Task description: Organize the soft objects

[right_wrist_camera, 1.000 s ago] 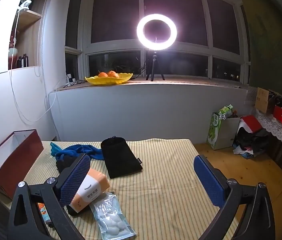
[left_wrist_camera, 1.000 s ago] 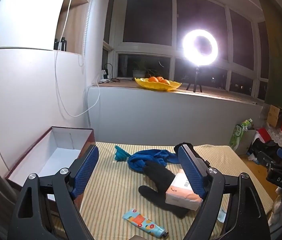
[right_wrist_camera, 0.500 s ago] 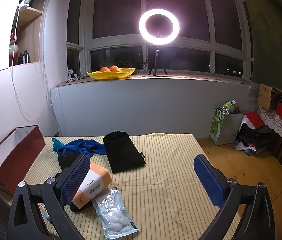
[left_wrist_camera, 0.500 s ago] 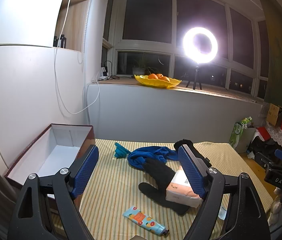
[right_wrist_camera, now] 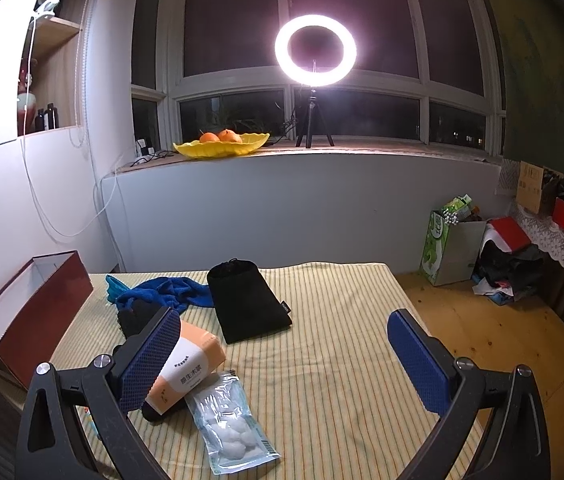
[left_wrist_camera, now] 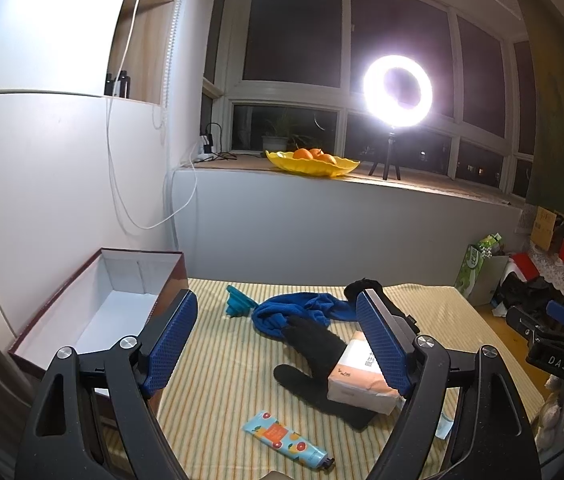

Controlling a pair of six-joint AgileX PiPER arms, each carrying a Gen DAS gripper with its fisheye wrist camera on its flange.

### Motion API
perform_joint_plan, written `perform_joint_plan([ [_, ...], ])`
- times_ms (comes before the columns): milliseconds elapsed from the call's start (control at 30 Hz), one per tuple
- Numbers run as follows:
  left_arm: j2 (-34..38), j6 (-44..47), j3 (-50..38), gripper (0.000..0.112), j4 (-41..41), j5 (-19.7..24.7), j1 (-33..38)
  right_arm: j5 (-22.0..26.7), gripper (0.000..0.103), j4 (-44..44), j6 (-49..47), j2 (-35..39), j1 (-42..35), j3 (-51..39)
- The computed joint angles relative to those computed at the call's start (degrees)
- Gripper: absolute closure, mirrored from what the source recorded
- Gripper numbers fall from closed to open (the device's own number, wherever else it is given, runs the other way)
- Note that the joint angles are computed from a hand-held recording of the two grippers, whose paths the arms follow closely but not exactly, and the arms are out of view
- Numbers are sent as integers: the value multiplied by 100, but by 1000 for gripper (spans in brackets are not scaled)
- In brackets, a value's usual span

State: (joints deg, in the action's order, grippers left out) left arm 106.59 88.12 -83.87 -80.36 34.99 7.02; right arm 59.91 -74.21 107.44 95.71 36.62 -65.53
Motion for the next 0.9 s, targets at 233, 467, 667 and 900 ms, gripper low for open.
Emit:
perform_joint_plan([
  [233, 18, -77, -32, 30, 76, 19, 6, -83, 1, 19, 0, -31, -22, 41],
  [467, 27, -125, -48, 30, 139, 23, 5, -104, 1, 40, 11, -21, -22, 55],
  [667, -8, -66, 14, 30, 82, 8, 1, -187, 1, 114, -42, 13, -60, 23],
  [900, 4, -128, -18, 30, 139, 29, 5, -173, 1, 167, -79, 2, -63, 1],
])
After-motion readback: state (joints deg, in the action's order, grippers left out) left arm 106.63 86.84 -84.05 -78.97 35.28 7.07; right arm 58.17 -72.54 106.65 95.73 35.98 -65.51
